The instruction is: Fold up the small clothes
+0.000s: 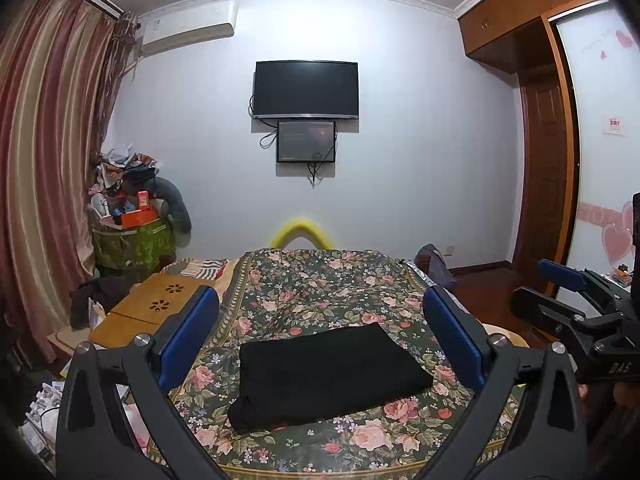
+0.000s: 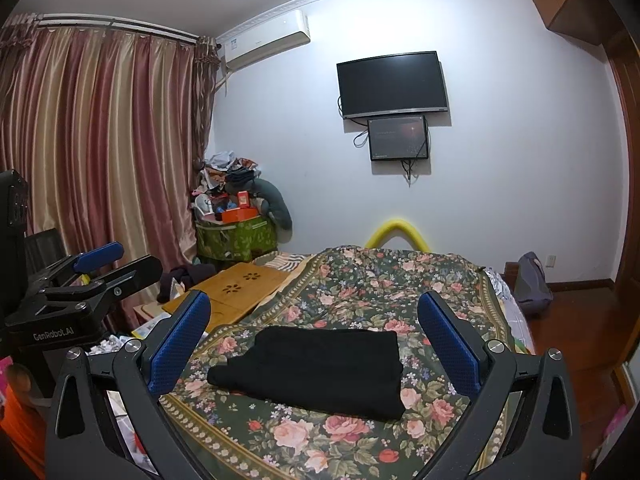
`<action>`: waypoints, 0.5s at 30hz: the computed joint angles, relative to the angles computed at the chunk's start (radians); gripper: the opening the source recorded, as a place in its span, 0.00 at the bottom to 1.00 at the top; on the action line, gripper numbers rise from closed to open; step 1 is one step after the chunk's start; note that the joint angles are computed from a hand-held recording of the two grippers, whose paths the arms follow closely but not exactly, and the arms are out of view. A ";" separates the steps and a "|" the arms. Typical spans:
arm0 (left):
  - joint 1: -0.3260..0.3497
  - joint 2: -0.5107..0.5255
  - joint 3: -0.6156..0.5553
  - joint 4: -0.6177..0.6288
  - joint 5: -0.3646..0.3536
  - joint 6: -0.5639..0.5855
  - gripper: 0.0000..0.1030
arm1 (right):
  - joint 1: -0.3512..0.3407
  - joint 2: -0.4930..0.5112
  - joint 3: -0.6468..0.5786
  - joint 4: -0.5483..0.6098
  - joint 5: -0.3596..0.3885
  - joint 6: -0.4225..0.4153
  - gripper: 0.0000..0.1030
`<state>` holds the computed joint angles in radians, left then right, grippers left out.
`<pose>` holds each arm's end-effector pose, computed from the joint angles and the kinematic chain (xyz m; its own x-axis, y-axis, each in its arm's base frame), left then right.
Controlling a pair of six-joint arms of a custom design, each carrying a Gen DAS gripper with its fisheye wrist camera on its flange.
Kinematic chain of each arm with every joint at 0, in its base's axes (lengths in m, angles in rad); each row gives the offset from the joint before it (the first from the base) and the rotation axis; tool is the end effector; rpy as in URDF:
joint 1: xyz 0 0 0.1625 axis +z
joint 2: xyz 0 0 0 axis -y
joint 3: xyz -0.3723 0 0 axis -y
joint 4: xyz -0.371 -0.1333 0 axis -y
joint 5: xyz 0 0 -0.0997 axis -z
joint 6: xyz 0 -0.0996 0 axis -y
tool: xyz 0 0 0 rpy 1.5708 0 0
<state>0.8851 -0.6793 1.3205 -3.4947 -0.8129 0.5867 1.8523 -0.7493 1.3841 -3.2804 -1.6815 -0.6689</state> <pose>-0.2774 -0.6577 0.2495 -0.7161 0.0799 -0.6934 0.6921 0.2109 -0.6903 0.3136 -0.6441 0.2367 -0.6882 -0.4269 0.5866 -0.7125 0.2453 -0.6574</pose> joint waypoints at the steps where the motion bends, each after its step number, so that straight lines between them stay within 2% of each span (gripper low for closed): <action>1: 0.000 -0.002 0.004 0.000 -0.002 0.000 1.00 | 0.000 0.001 -0.002 0.002 0.000 0.000 1.00; 15: 0.006 -0.012 -0.002 0.053 -0.009 -0.026 1.00 | -0.004 0.002 0.003 0.000 -0.004 0.007 1.00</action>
<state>0.8907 -0.6915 1.3188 -3.4420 -0.8215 0.5610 1.8480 -0.7471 1.3873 -3.2805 -1.6860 -0.6622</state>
